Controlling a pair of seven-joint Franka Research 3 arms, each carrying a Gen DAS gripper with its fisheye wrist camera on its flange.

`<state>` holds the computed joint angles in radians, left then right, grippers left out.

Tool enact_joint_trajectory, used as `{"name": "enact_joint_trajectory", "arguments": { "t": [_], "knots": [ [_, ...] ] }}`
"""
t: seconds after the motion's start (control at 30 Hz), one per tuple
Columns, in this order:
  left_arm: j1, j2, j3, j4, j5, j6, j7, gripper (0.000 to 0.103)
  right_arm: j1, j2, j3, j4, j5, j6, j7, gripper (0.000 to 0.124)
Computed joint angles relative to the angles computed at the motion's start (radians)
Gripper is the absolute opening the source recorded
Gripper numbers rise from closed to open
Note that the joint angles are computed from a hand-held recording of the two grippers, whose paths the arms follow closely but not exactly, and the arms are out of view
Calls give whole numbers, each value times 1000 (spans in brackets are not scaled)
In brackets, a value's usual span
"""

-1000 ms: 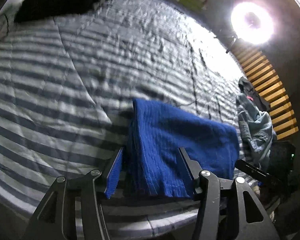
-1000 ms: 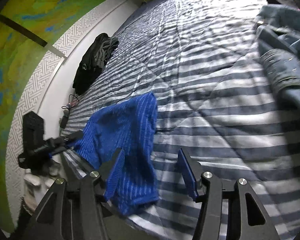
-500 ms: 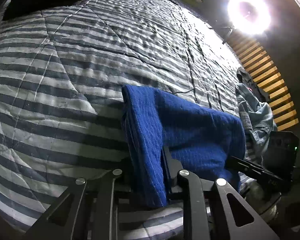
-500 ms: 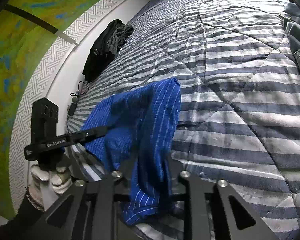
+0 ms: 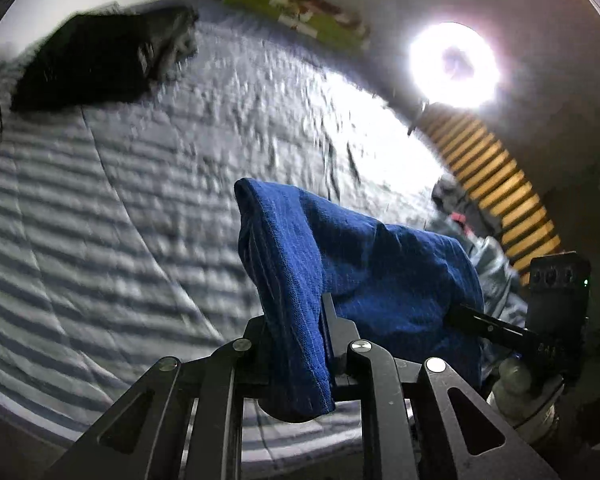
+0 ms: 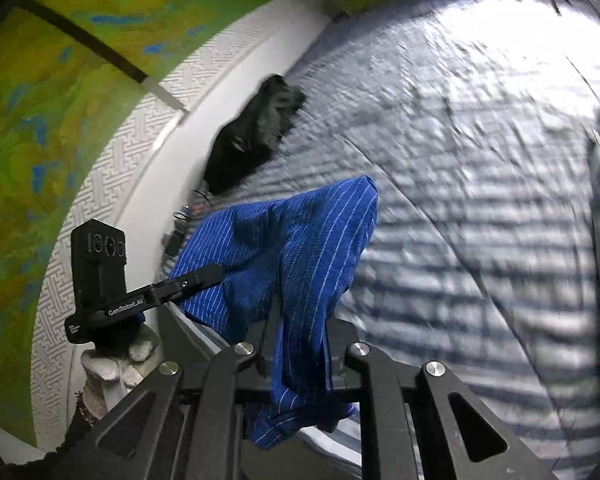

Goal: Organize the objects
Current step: 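Carry the folded shorts with both tools onto the black garment pile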

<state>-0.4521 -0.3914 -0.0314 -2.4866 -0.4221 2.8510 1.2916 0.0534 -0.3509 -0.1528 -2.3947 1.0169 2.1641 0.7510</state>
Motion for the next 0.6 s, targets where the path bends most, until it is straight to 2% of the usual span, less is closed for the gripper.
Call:
{"name": "enact_joint_trajectory", "arguments": {
  "t": [0.17, 0.3, 0.47, 0.6],
  "knots": [
    [90, -42, 24, 56, 89, -34, 9, 16, 47, 49, 40, 147, 8, 21, 2, 13],
    [159, -27, 67, 146, 131, -70, 42, 16, 98, 164, 88, 336, 10, 74, 9, 13],
    [276, 77, 115, 325, 156, -96, 103, 16, 149, 356, 164, 619, -19, 129, 111, 13],
    [360, 191, 125, 452, 138, -113, 143, 16, 198, 534, 231, 861, -128, 196, 247, 13]
  ]
}}
